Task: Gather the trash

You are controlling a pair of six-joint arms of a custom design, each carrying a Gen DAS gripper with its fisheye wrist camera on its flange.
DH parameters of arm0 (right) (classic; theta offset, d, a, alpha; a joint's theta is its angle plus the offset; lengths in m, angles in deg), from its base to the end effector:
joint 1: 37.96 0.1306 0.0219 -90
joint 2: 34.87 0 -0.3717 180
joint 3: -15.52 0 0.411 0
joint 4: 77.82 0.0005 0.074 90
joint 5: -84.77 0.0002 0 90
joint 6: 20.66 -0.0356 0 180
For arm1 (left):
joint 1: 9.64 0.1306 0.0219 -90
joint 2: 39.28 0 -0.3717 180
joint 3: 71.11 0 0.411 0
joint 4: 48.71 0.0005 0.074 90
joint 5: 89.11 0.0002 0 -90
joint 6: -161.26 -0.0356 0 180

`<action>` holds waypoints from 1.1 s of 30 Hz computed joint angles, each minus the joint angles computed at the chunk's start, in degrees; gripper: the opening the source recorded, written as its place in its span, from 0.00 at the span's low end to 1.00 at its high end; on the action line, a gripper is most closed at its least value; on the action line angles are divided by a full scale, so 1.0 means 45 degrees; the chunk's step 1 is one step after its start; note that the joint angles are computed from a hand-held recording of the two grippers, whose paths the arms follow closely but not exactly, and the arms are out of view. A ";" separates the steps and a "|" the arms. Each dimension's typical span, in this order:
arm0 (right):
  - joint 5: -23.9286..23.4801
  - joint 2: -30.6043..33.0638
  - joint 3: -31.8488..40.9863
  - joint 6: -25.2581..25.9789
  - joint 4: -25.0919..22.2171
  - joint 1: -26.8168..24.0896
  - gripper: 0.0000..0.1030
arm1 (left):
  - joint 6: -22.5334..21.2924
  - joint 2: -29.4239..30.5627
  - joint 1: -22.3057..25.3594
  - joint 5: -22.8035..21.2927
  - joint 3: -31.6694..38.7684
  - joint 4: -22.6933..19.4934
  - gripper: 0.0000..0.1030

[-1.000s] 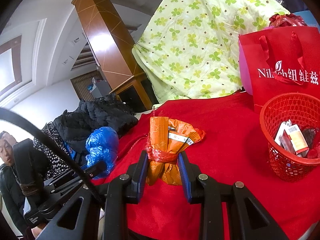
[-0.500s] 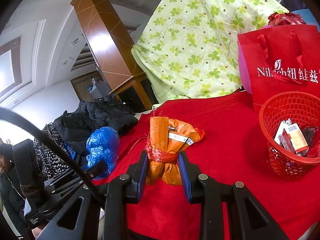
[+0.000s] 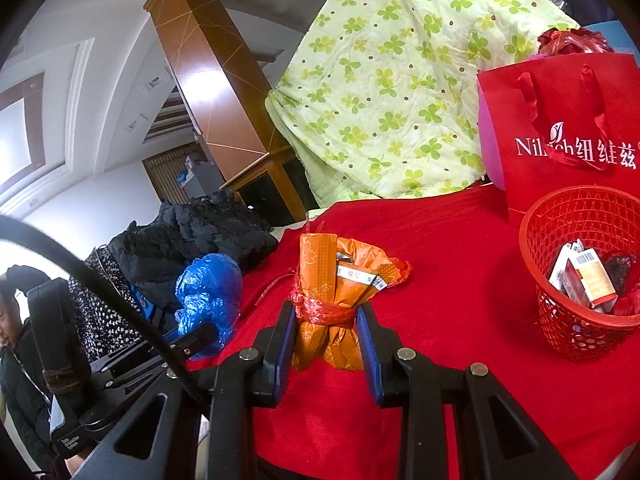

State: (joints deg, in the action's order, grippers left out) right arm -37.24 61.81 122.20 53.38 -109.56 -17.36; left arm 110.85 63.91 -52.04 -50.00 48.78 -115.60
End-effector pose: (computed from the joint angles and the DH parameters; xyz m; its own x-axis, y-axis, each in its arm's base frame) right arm 0.5239 0.2165 0.5324 -0.5421 0.0453 -0.8391 -0.6346 0.6324 0.4442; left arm 0.4333 -0.3589 0.5364 -0.4744 -0.1112 -0.8732 -0.3164 0.9472 0.0513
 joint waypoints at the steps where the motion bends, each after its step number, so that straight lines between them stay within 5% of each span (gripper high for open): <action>1: -0.0039 0.0025 0.0010 -0.0024 -0.0026 -0.0009 0.31 | 0.0035 0.0086 0.0005 -0.0002 0.0121 -0.0087 0.22; 17: 0.0060 -0.0044 -0.0082 -0.0271 0.0060 -0.0056 0.31 | 0.0167 0.0288 0.0034 -0.0027 0.0449 -0.0264 0.22; 33: 0.0548 -0.0068 0.0339 0.0220 -0.0553 0.0445 0.31 | 0.0759 -0.0850 0.0081 -0.0312 -0.1025 0.0492 0.22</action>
